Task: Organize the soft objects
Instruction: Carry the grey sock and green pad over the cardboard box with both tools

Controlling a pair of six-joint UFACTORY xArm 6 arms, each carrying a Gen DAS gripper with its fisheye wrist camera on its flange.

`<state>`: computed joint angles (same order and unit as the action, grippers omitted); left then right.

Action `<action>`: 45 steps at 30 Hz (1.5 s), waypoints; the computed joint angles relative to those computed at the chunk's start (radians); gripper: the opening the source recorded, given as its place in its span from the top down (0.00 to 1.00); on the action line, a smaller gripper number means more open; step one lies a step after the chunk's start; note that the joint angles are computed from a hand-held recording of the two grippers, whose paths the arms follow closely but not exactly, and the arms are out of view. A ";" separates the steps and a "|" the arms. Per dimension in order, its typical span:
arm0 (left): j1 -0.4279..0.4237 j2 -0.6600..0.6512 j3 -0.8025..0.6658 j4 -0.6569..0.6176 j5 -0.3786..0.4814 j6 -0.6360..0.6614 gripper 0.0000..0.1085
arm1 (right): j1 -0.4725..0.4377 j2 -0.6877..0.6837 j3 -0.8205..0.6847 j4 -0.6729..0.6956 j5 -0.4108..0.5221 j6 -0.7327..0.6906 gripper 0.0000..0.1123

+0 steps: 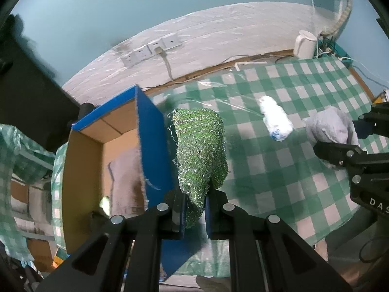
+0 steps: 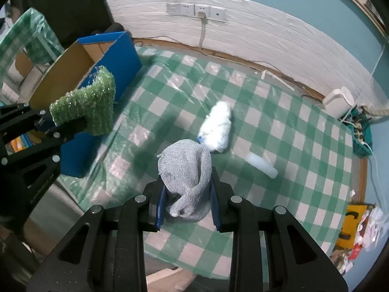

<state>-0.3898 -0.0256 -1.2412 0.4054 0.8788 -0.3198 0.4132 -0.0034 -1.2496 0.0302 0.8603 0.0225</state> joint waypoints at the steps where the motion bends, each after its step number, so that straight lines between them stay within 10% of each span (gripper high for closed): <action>1: 0.007 -0.004 0.001 0.003 -0.001 -0.005 0.89 | 0.004 0.006 -0.008 0.000 0.002 0.001 0.74; 45: 0.344 -0.148 0.177 -0.036 -0.098 -0.009 0.89 | 0.267 0.487 -0.729 0.064 0.179 -0.032 0.74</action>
